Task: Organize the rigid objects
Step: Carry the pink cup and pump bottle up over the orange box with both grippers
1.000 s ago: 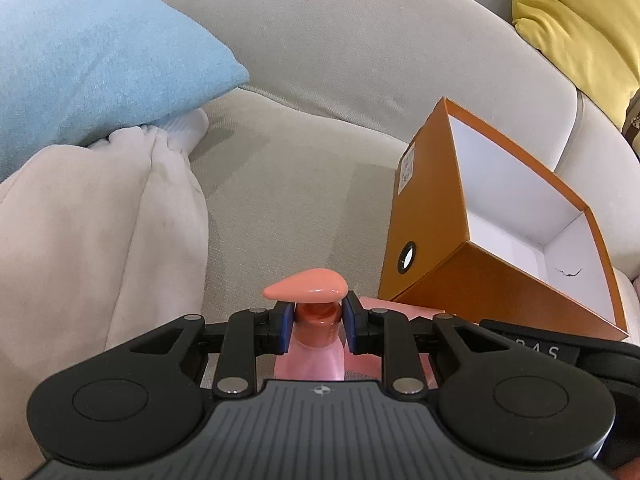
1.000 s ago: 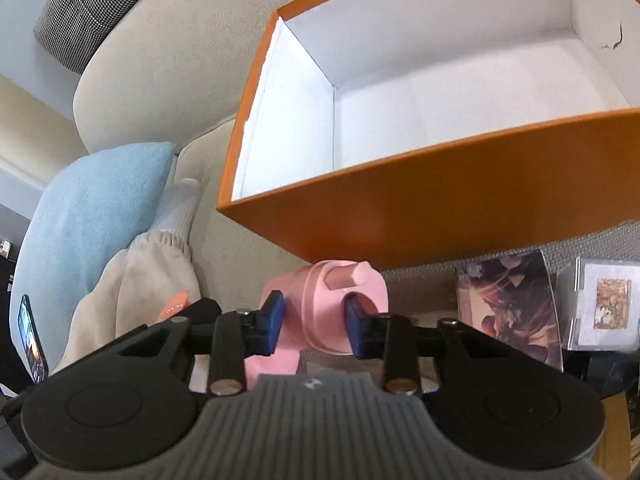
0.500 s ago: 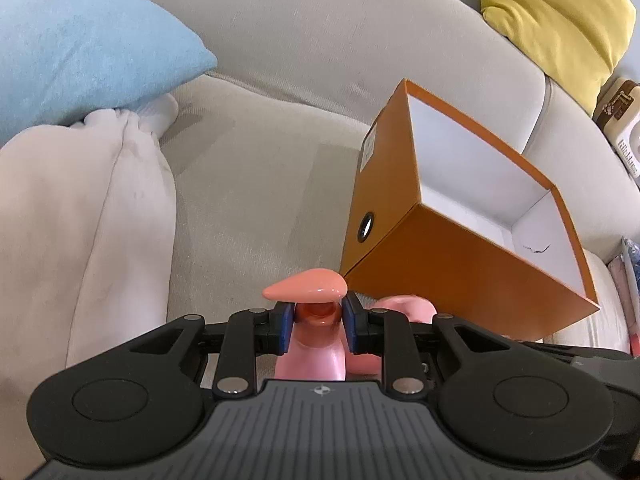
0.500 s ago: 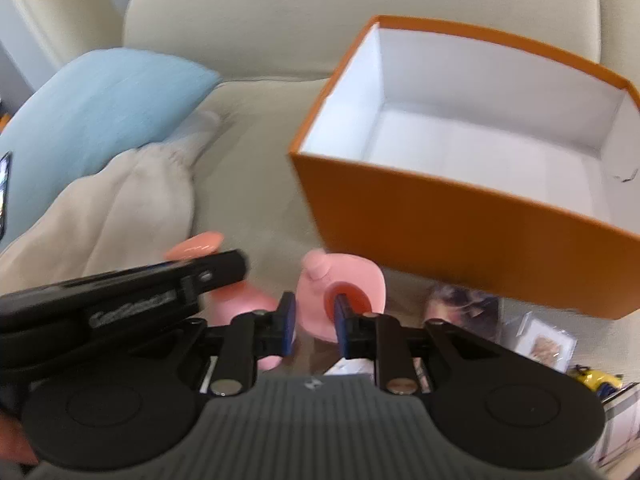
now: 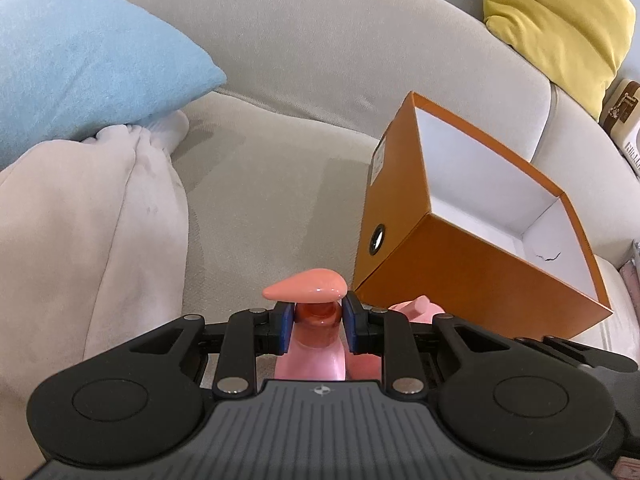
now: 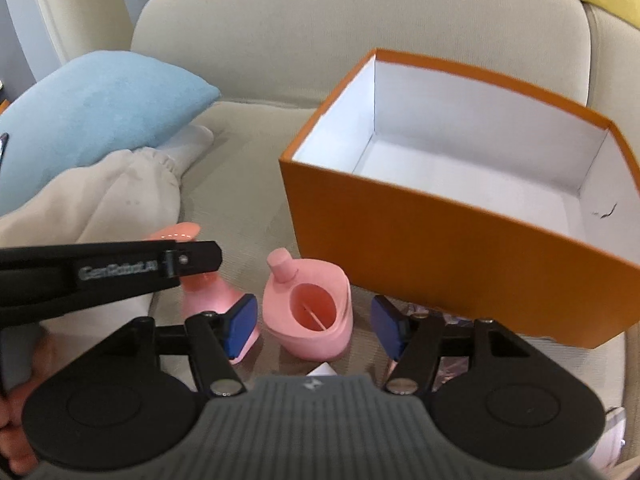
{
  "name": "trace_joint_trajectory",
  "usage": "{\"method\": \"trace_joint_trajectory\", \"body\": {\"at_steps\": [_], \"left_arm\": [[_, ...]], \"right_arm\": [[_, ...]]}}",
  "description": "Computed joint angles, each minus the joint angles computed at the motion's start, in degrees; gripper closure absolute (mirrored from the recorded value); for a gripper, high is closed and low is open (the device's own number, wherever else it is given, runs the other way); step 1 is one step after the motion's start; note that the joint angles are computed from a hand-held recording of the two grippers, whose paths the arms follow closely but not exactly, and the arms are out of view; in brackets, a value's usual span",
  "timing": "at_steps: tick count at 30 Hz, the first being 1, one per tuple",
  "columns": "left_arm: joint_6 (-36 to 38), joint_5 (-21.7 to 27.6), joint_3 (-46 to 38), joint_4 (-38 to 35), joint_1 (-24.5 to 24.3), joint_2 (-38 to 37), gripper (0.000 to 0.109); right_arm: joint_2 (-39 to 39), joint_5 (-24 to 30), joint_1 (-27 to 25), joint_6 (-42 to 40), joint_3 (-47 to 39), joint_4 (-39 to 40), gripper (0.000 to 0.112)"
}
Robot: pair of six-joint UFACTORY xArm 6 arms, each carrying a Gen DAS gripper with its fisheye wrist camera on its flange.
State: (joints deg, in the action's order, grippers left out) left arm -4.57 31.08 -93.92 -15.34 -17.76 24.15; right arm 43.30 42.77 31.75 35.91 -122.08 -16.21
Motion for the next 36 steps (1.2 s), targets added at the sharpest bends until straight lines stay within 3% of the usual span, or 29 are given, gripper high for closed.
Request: {"method": "trace_joint_trajectory", "body": {"at_steps": [6,8,24,31,36], "left_arm": [[-1.4,1.1,-1.5,2.0,0.0,0.9,0.081],[-1.6,1.1,-1.4,2.2,0.0,0.8,0.081],[5.5,-3.7,0.3,-6.0,-1.2,-3.7,0.08],[9.3,-2.9,-6.4,-10.1,-2.3,-1.9,0.08],[12.7,1.0,-20.6,-11.4,-3.1,5.9,0.08]], "right_arm": [[5.3,0.4,-0.1,-2.5,-6.2,1.8,0.049],[5.4,0.7,-0.1,-2.3,-6.1,1.5,0.056],[-7.5,-9.8,-1.6,0.2,10.1,-2.3,0.056],[-13.2,-14.8,-2.7,3.3,14.7,-7.6,0.056],[-13.0,-14.4,-4.5,3.8,11.9,-10.0,0.056]]}}
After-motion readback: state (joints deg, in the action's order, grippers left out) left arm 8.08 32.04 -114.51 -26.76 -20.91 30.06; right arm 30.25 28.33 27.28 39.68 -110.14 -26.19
